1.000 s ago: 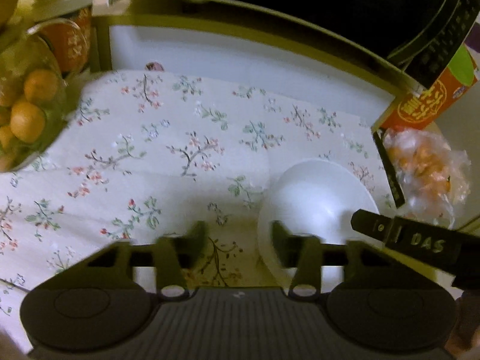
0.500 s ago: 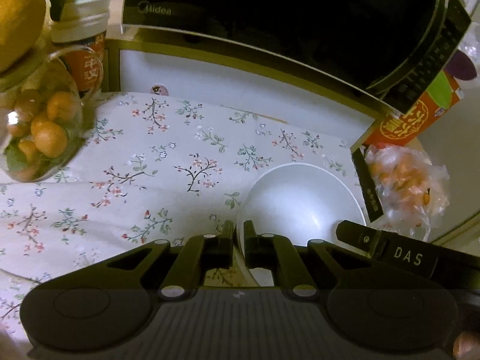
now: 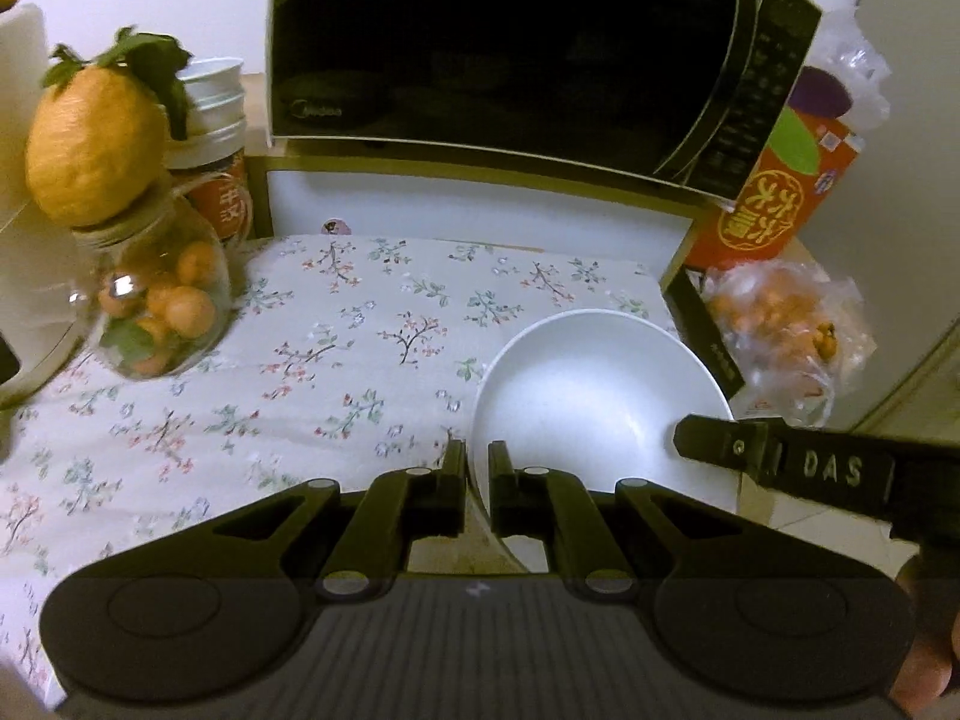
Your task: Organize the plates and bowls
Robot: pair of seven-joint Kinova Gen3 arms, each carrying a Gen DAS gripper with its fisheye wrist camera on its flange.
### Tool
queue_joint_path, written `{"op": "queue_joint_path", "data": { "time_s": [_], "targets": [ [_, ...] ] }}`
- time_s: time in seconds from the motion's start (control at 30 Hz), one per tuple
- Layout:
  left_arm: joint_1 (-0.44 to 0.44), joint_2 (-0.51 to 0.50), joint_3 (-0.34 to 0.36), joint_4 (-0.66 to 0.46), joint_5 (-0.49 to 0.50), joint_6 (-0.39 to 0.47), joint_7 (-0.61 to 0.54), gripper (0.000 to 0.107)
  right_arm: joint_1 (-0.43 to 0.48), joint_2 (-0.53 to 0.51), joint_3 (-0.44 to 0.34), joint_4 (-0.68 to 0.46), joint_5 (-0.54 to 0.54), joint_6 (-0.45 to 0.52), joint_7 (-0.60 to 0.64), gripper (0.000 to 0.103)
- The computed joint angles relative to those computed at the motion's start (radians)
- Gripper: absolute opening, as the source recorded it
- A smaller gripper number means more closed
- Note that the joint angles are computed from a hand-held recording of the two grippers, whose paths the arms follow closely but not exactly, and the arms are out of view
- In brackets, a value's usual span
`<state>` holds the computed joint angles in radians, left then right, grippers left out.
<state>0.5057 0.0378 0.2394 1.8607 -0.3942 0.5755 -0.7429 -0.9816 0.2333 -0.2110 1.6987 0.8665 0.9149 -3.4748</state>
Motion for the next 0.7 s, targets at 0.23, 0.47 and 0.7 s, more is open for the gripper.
{"op": "queue_joint_path", "data": {
  "time_s": [0.23,0.47,0.7],
  "targets": [
    [-0.013,-0.102,0.033,0.058,0.007,0.02,0.015,0.006,-0.081,-0.019,-0.045,-0.019,0.024,0.107,-0.044,0.007],
    [-0.06,-0.21,0.049,0.116,0.162,0.025,-0.136,0.007,-0.128,-0.043,-0.085,-0.016,0.028,0.145,-0.09,0.007],
    [-0.086,-0.245,0.068,0.167,0.281,0.063,-0.257,0.007,-0.147,-0.056,-0.123,-0.006,-0.003,0.141,-0.087,0.009]
  ]
}}
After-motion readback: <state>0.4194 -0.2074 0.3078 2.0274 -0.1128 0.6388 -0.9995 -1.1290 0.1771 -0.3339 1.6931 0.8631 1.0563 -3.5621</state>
